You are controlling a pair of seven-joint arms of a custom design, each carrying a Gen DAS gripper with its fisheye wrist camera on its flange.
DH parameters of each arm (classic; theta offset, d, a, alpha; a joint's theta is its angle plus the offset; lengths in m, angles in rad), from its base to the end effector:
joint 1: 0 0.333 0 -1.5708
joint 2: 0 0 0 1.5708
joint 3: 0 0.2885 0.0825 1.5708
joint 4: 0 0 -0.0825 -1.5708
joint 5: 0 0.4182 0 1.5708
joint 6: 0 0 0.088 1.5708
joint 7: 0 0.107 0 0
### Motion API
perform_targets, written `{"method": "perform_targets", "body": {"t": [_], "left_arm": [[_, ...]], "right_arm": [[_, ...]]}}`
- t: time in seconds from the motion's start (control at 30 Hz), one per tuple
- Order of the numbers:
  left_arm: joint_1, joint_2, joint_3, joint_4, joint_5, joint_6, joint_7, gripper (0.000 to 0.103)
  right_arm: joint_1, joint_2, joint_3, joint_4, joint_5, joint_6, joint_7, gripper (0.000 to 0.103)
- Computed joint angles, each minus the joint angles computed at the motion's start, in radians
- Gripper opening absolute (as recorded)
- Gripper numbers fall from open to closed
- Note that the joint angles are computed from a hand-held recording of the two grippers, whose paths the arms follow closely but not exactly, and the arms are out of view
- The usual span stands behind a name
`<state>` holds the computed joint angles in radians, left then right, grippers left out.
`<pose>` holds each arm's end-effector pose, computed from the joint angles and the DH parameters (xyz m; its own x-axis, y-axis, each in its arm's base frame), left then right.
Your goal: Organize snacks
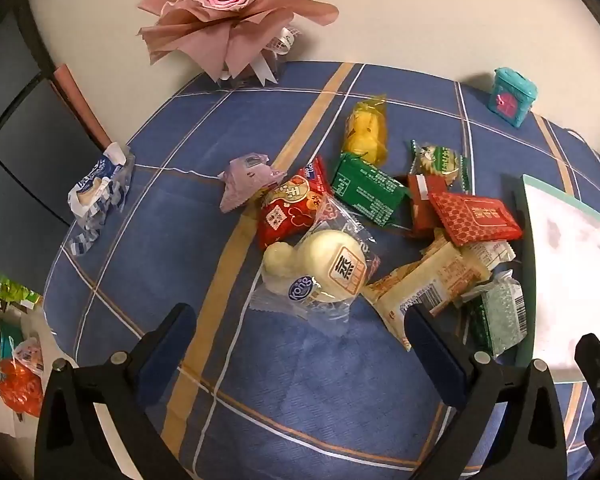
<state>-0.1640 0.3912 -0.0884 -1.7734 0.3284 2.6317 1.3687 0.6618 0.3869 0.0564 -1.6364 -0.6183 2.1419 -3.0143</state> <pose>0.6820 -0.1788 0.3469 -0.2432 -0.9589 -0.1460 -0.8410 0.2834 -0.4608 0.5463 0.4398 0.3715 -0.6014 -0.7928 -0.0992 -0.6611 0.5635 -0.4954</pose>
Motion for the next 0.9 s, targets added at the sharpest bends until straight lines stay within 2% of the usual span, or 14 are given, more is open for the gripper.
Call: {"method": "perform_targets", "body": {"t": [0.13,0.2,0.23,0.37,0.9], "left_arm": [[-0.030,-0.013,0.019,-0.008,0.071,0.015,-0.026,0.103],[-0.012,-0.020,0.005,-0.023,0.042,0.038,-0.015,0.103],[-0.023,-0.022,0.013,-0.023,0.060,0.036,-0.031,0.103],[-0.017,-0.020,0.007,-0.021,0.054,0.035,-0.029,0.103],[-0.015,-0.022,0.007,-0.021,0.053,0.028,-0.023,0.103]], "right_arm": [[0.009,0.011,0.000,0.022,-0.006,-0.018,0.002,0.103],[0.010,0.008,-0.001,0.007,-0.007,0.002,0.018,0.103],[-0.007,-0.001,0.004,-0.003,0.022,0.020,-0.007,0.103],[-0.003,-0.013,-0.001,-0.023,0.004,0.037,0.002,0.103],[-0.005,0.002,0.001,-0.005,0.005,0.031,-0.032,0.103]]}}
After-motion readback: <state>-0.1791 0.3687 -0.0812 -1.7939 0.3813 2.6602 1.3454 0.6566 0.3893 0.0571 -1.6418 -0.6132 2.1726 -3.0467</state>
